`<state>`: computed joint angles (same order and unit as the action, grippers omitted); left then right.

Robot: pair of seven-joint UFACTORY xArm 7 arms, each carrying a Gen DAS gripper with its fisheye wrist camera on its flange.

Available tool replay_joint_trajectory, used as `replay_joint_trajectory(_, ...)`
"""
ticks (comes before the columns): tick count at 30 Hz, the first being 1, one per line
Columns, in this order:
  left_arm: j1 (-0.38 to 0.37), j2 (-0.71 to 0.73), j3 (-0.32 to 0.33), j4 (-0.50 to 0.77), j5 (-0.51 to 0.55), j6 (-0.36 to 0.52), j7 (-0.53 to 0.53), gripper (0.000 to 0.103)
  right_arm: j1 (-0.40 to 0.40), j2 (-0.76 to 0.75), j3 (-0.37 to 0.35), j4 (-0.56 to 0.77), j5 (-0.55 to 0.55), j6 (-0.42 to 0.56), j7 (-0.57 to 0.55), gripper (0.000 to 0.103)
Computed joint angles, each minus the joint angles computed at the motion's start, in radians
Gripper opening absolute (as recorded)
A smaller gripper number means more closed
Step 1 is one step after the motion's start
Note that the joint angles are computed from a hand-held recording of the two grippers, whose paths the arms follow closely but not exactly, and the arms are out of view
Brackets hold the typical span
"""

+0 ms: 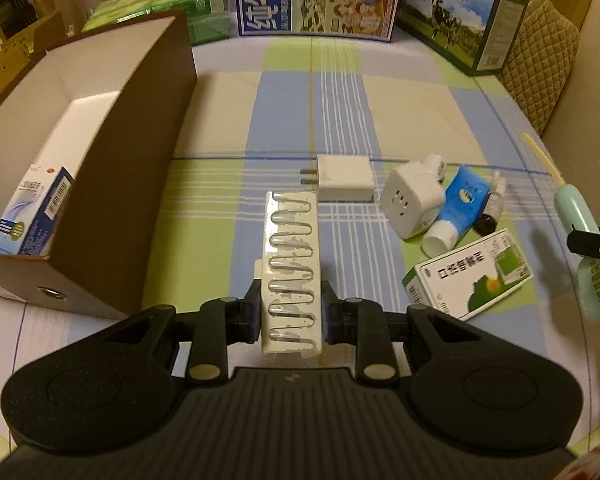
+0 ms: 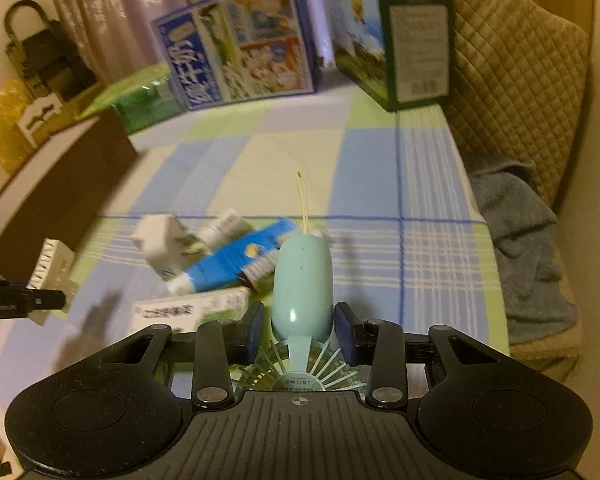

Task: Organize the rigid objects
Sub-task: 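Carry the blister strip and fan into the shoebox with both tools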

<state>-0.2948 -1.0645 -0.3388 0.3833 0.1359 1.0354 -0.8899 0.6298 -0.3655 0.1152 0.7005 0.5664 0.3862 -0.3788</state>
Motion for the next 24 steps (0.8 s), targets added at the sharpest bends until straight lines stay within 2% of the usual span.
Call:
replay_joint_trajectory(5,-0.002,-0.037,-0.024,0.033,0.006,0.053,-0.021,0.023,0.062,-0.012,-0.022,0.027,0.082,0.019,-0.085,0.035)
replay_joint_trajectory(13,-0.004,-0.136,-0.038,0.068,0.013,0.146,-0.026,0.023,0.126,-0.003,0.005,0.09,0.204,0.051,-0.192,0.035)
replay_joint_trajectory(20,0.016,-0.244,0.007,0.078,0.026,0.18,0.051,0.023,0.152,0.041,0.077,0.164,0.244,0.029,-0.187,0.035)
replay_joint_trajectory(24,0.048,-0.316,0.064,0.075,0.041,0.194,0.145,0.023,0.166,0.091,0.132,0.215,0.221,-0.017,-0.119,0.035)
